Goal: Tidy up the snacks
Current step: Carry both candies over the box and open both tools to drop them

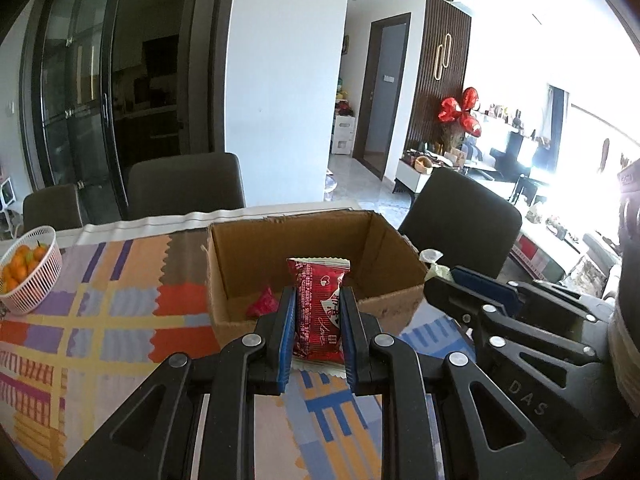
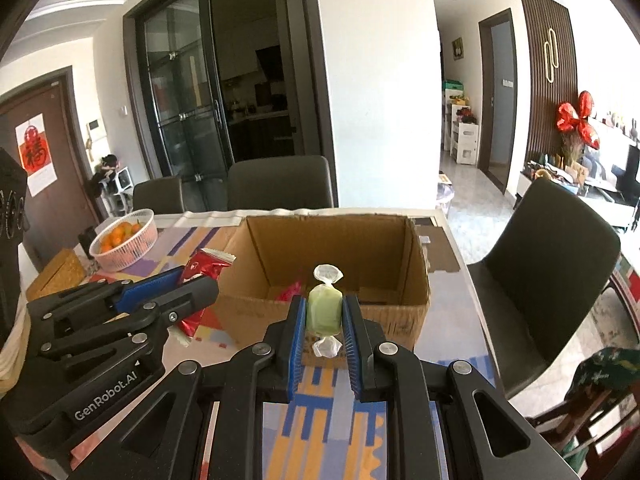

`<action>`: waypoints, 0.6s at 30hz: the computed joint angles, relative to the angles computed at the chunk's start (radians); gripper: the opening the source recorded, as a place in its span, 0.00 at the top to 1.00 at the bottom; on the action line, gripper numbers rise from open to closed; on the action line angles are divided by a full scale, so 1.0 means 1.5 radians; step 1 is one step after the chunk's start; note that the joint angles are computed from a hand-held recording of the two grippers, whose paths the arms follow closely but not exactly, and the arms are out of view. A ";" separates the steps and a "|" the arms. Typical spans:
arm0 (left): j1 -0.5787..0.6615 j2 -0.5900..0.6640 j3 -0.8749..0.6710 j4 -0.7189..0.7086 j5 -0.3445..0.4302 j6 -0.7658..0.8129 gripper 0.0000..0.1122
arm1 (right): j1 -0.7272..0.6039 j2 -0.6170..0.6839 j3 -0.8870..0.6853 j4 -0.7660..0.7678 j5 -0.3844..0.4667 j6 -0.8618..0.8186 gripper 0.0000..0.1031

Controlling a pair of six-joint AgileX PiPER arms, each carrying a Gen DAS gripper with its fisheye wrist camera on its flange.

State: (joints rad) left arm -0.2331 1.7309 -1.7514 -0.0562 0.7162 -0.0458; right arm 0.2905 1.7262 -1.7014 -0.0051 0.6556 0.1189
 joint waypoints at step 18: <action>0.035 0.193 -0.329 -0.001 0.189 0.014 0.81 | -0.027 0.246 -0.430 0.014 0.253 -0.046 0.81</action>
State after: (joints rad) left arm -0.1800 2.0198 -2.2447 -0.0570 1.0000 -0.0242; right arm 0.2492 2.0952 -2.3465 0.0166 1.0350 0.0502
